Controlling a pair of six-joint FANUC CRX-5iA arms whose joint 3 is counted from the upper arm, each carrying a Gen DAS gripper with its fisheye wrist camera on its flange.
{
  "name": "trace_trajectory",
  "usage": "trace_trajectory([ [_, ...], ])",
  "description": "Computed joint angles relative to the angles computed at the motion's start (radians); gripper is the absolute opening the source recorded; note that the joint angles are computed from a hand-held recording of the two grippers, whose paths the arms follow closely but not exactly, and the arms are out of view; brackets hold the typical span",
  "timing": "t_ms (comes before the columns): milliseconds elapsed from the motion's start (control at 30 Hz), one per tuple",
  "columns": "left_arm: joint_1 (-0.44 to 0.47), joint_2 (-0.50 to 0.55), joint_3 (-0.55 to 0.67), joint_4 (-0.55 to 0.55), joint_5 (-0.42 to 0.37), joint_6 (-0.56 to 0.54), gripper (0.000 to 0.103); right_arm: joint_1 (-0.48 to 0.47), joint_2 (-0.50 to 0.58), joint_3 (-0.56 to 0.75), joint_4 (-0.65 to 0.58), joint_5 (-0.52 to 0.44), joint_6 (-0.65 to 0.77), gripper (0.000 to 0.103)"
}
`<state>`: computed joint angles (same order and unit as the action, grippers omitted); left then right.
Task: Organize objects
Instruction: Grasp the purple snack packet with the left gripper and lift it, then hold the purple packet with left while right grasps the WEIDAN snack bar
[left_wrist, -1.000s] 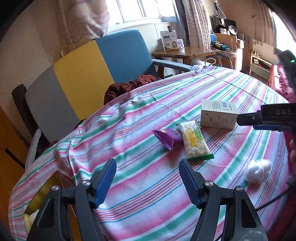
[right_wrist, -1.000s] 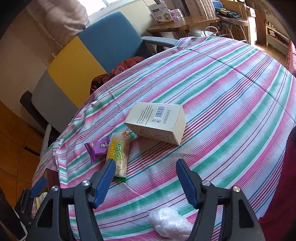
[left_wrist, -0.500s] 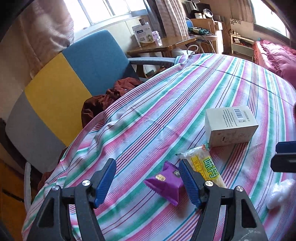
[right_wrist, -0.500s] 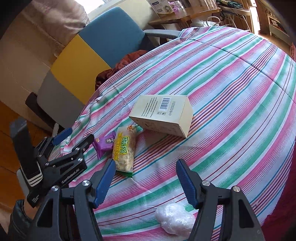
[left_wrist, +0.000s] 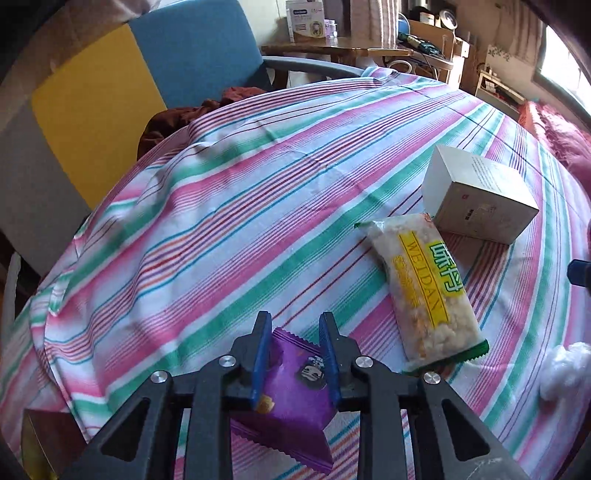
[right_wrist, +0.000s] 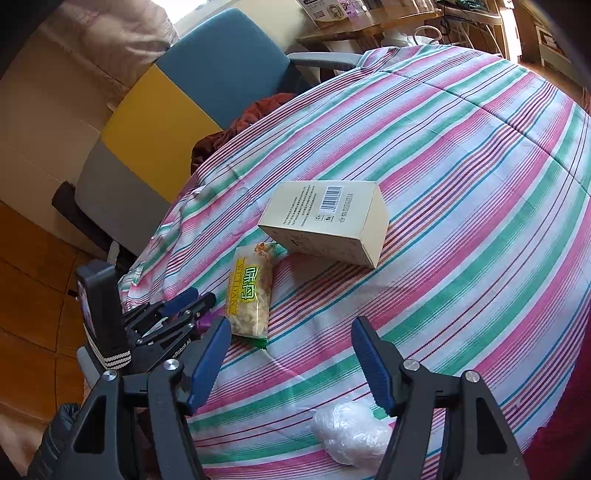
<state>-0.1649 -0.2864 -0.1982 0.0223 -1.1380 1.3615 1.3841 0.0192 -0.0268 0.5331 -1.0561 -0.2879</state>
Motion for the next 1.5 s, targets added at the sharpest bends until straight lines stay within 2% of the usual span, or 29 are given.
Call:
trace_trajectory([
  [67, 0.041, -0.016, -0.019, 0.061, -0.022, 0.006, 0.048, 0.000, 0.003, 0.003, -0.002, -0.007, 0.000, 0.069],
  [133, 0.064, -0.040, -0.033, 0.087, -0.023, 0.006, 0.054, 0.001, 0.004, 0.004, -0.003, -0.013, -0.002, 0.069],
  [333, 0.090, -0.102, -0.042, 0.106, -0.017, -0.100, 0.068, 0.001, 0.012, 0.016, -0.013, -0.030, 0.007, 0.069],
  [600, 0.084, -0.094, -0.062, 0.182, -0.059, -0.298, 0.074, 0.001, 0.018, 0.022, -0.024, -0.047, 0.007, 0.069],
  [700, 0.038, -0.083, -0.051, 0.108, -0.075, -0.294, 0.069, 0.001, 0.020, 0.025, -0.027, -0.052, 0.008, 0.069],
  [767, 0.041, -0.076, -0.053, 0.114, -0.107, -0.296, 0.046, 0.001, 0.022, 0.027, -0.028, -0.055, 0.008, 0.069],
  [833, 0.035, -0.087, -0.058, 0.107, -0.106, -0.278, 0.039, 0.002, 0.024, 0.029, -0.028, -0.061, 0.007, 0.069],
  [967, 0.024, -0.116, -0.068, 0.097, -0.103, -0.214, 0.036, 0.002, 0.030, 0.038, -0.033, -0.074, 0.015, 0.069],
  [1133, 0.012, -0.185, -0.093, 0.048, -0.090, -0.009, 0.035, 0.000, 0.039, 0.052, -0.046, -0.088, 0.033, 0.069],
  [1333, -0.048, -0.323, -0.161, -0.036, -0.120, 0.211, 0.034, -0.004, 0.064, 0.089, -0.073, -0.107, 0.088, 0.069],
  [1500, -0.076, -0.429, -0.224, -0.068, -0.093, 0.301, 0.034, -0.005, 0.087, 0.118, -0.087, -0.097, 0.156, 0.069],
])
